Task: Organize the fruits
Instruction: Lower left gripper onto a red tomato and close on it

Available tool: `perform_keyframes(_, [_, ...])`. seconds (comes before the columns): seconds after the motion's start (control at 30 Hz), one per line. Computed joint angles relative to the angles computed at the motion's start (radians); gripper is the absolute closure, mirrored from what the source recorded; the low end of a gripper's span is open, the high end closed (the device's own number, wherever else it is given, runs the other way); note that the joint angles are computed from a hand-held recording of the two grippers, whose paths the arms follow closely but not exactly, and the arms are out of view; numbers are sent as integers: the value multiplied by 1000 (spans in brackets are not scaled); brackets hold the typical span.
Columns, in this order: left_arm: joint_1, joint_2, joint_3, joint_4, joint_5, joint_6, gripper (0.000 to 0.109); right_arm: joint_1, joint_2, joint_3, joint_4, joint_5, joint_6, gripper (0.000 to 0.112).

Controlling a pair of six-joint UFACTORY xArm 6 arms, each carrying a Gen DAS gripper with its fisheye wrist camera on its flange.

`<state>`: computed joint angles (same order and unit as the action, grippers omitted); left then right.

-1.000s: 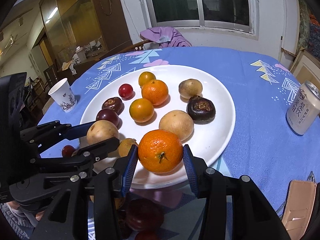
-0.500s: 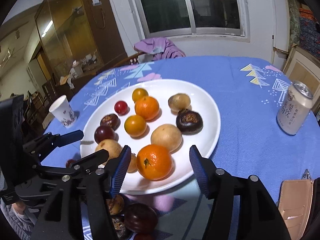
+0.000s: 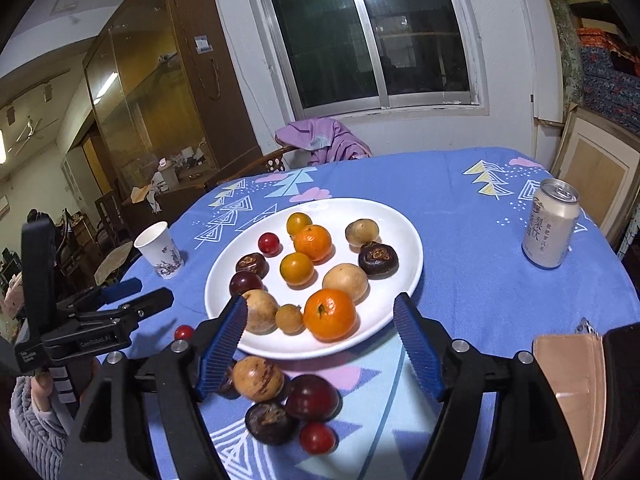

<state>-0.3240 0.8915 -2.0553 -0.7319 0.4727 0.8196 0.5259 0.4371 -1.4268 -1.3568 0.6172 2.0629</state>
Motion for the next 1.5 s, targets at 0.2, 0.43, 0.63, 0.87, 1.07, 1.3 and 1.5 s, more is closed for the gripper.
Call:
perform_keyframes(0.2, [24, -62, 155, 6, -82, 9, 21, 49, -45, 89, -28, 35, 106, 26])
perform_keyframes(0.43, [32, -28, 136, 110, -109, -80, 20, 40, -62, 136, -28, 6, 177, 22])
perform_keyframes(0.63, [-7, -35, 190, 153, -237, -28, 21, 35, -47, 124, -18, -10, 170, 22])
perform_keyframes(0.87, [-13, 10, 131, 255, -195, -87, 21, 41, -27, 101, 9, -7, 126, 22])
perform_keyframes(1.07, [-1, 84, -16, 228, -33, -80, 47, 38, -21, 98, 23, -10, 110, 21])
perform_keyframes(1.3, [4, 105, -64, 150, 53, -7, 60, 35, -16, 95, 38, -19, 96, 21])
perform_keyframes(1.5, [2, 113, -85, 108, 89, 43, 71, 34, -5, 85, 63, -25, 65, 21])
